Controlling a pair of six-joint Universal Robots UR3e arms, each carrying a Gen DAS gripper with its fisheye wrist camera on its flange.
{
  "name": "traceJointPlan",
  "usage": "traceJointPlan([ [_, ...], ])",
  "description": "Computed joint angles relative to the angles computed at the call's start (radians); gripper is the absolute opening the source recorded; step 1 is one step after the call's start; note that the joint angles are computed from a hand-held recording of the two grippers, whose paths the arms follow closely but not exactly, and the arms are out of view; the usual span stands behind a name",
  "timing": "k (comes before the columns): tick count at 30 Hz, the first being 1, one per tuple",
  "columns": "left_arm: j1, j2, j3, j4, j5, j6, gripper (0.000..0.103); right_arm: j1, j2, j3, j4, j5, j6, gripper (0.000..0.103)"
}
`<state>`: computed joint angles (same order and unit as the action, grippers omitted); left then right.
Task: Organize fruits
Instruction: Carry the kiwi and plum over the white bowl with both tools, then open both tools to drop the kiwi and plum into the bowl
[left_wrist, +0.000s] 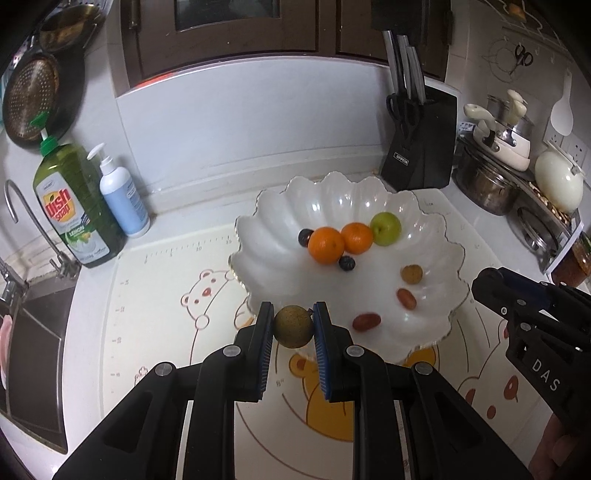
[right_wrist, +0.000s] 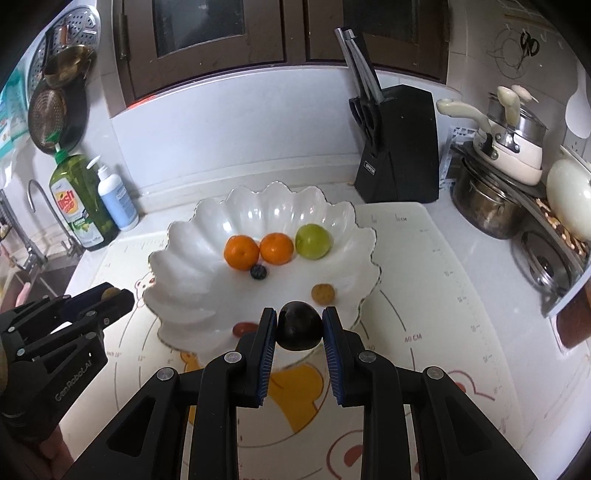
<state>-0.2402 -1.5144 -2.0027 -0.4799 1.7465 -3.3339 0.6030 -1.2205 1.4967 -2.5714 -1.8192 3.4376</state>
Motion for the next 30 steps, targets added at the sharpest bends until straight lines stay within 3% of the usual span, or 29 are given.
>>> traceJointPlan([
  [17,0.048,-0.169,0.163,-0.044,-0.031,0.011,0.023,-0.08,0.152,-0.209,0.12,0.112,-0.062,0.027],
  [23,0.038,-0.221,0.211,-0.059,-0.002,0.012,0.042,-0.1,0.182,-0.236,0.142,0.143,-0.076,0.028],
  [26,0.035,-0.239,0.228,-0.074,0.006,0.009,0.047,-0.104,0.196,-0.251,0.149,0.132,-0.078,0.036],
  [30,0.027,-0.263,0.257,-0.094,0.023,0.005,0.058,-0.106,0.203,-0.258,0.146,0.11,-0.074,0.059],
])
